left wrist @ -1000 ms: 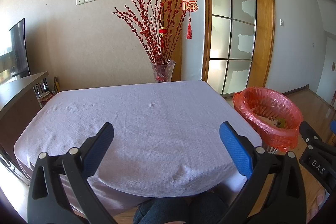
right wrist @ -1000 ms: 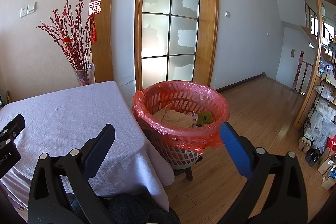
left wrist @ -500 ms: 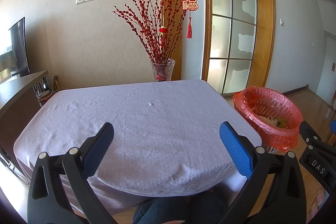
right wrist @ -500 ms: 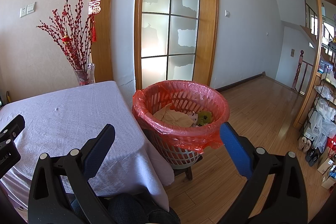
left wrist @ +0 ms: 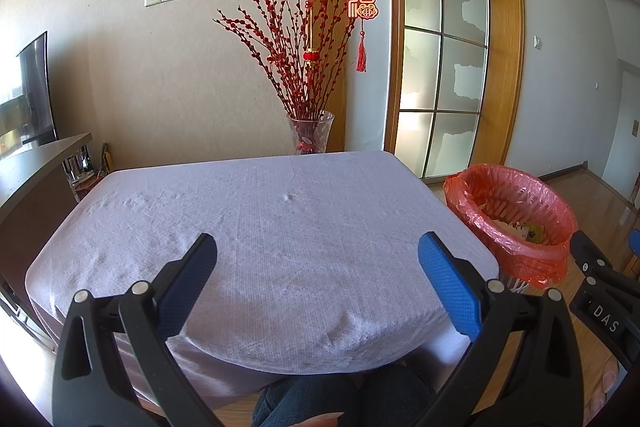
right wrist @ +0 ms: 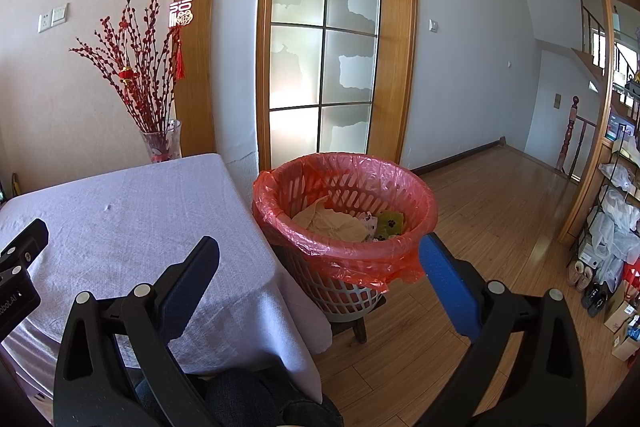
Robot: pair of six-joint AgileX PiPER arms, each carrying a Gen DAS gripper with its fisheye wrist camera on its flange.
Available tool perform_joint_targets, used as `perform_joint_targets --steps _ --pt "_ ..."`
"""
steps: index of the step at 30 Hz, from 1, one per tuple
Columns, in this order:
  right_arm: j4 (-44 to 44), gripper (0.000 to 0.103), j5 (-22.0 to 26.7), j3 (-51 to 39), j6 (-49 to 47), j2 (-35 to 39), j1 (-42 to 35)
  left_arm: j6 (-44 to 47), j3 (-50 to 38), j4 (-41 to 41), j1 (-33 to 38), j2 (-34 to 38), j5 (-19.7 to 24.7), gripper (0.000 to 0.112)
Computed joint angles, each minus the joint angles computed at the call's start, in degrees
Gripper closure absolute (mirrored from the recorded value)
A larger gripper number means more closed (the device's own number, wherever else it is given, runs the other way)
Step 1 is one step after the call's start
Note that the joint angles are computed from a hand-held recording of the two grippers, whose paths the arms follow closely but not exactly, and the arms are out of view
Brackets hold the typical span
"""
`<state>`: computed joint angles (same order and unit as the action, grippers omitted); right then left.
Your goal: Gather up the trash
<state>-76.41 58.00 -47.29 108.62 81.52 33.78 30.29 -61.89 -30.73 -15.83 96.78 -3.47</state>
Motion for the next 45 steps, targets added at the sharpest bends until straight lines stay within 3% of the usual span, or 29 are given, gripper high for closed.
perform_joint_targets --steps 17,21,45 --pt "0.09 0.004 -0.01 -0.11 -0.16 -0.02 -0.02 4.53 0.02 -4.81 -0.16 0.1 0.3 0.014" --pt "0.17 0.004 -0.01 -0.13 -0.27 -0.06 -0.01 10.08 -0.44 -10.3 -0.14 0.32 0.41 0.014" --pt "0.35 0.004 0.06 -0.09 -0.19 -0.02 0.14 11.52 -0.95 -11.73 0.36 0.6 1.34 0.014"
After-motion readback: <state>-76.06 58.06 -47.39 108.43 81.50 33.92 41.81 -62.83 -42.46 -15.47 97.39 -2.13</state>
